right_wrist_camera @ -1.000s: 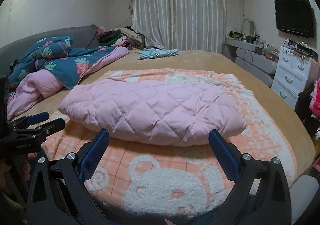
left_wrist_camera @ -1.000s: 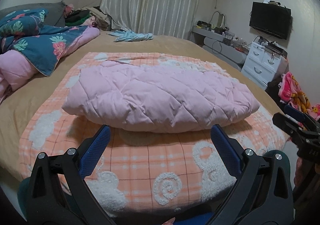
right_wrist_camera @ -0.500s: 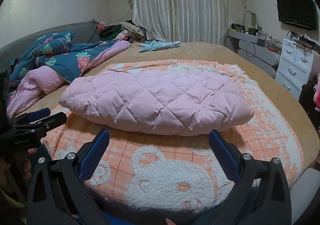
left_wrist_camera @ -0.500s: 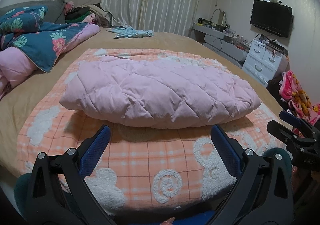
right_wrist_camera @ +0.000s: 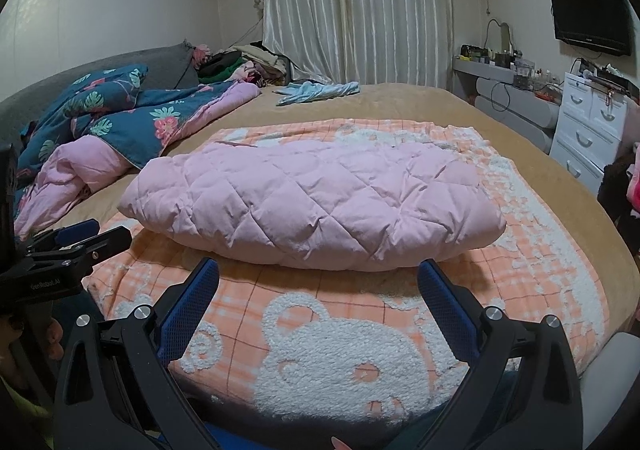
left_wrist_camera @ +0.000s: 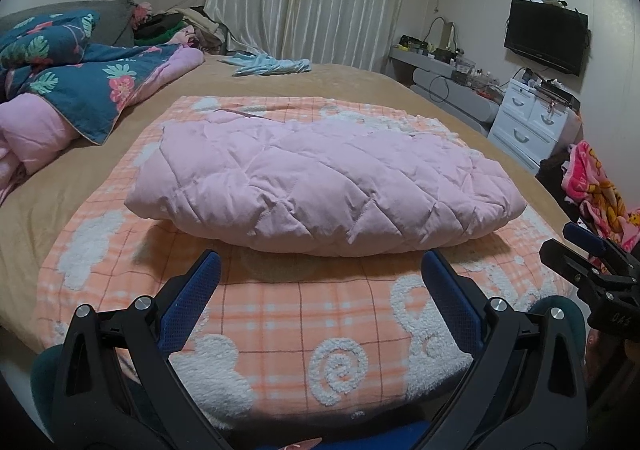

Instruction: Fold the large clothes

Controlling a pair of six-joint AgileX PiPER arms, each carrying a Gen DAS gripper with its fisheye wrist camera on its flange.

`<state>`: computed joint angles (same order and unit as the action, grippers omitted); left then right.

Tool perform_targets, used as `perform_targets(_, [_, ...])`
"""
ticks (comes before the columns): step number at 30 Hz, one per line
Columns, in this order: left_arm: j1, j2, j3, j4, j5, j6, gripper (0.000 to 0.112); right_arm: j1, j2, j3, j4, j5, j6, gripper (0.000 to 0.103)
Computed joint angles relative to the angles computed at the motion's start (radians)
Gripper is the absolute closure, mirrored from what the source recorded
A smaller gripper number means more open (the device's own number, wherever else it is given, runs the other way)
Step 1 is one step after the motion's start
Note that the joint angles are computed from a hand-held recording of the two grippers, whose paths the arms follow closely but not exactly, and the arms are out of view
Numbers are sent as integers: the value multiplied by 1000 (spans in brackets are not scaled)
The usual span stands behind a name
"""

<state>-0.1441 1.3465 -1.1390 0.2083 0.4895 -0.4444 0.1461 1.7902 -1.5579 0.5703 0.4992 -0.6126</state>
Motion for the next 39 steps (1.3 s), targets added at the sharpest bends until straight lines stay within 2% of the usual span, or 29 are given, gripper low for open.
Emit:
perform_targets(13, [-6,-7,3,27,-1,-20,18,3,-5,1,-11,-1,11,4])
perform_targets(18, [3,-6,-3,-23,5,27,18,4,-10,7,-15,-3,15,4])
perform_targets(39, [-15,-6,-9,12,15,-3,18,1,-9,2,-17,5,16,4])
